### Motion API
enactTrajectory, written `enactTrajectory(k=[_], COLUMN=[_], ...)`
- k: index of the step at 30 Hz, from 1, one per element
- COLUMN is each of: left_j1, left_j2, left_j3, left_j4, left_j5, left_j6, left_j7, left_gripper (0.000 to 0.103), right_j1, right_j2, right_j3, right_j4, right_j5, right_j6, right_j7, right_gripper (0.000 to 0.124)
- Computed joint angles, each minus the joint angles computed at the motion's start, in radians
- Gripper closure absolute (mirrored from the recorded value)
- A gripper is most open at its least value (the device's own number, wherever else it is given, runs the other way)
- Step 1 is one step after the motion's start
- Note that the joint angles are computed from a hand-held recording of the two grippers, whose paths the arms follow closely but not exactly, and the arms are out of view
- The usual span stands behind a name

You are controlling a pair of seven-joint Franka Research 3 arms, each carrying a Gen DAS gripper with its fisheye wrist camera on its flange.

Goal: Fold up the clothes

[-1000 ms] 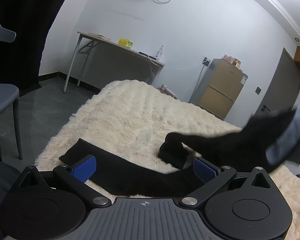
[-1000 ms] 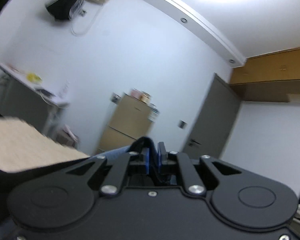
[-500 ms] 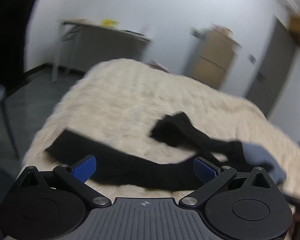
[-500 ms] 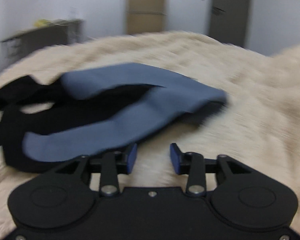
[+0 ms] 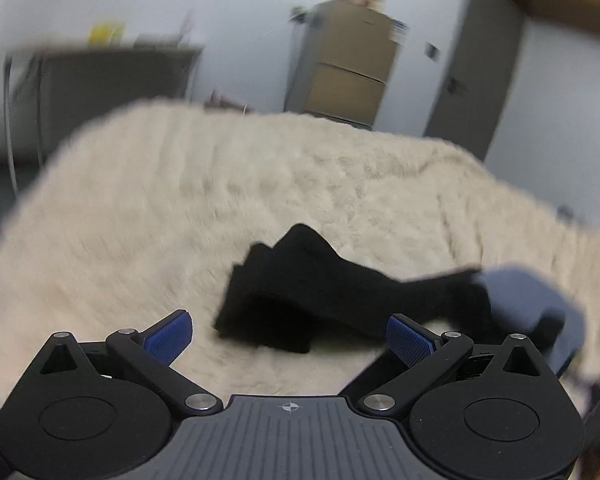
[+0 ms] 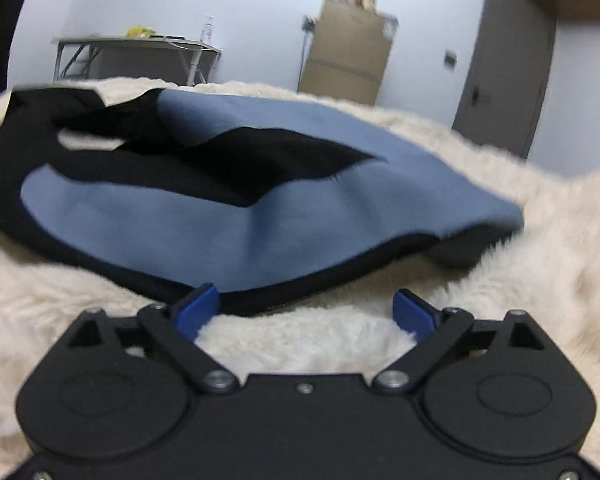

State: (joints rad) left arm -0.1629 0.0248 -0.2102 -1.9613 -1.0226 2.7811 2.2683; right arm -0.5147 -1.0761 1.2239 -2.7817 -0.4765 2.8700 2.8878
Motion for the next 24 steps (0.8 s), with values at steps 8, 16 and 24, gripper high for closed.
enactTrajectory(k=[8, 16, 24], left_j1=[-0.014, 0.104, 0.103], left_j2=[0.119, 0.201, 0.284], left_j3=[-0.046, -0.160, -0.182], left_j4=[0.029, 0.096, 0.213], left_j5=[0.081, -0.074, 0.094], left_j6=[0.189, 0.125, 0.068], left_j7=[-0.154, -0.025, -0.111], left_gripper=[0.000, 0.000, 0.094], right_j1=[0.009, -0.019, -0.019], right_j2=[0.020, 0.040, 0.044], right_j3=[0.020, 0.054, 0.068], right_j4=[0.025, 0.070, 0.081], right_j5=[-0.024, -0.047, -0.061], right_j6=[-0.055, -0.107, -0.136], right_j7=[-0.013, -0.025, -0.022], right_gripper=[0.030, 0.030, 0.030])
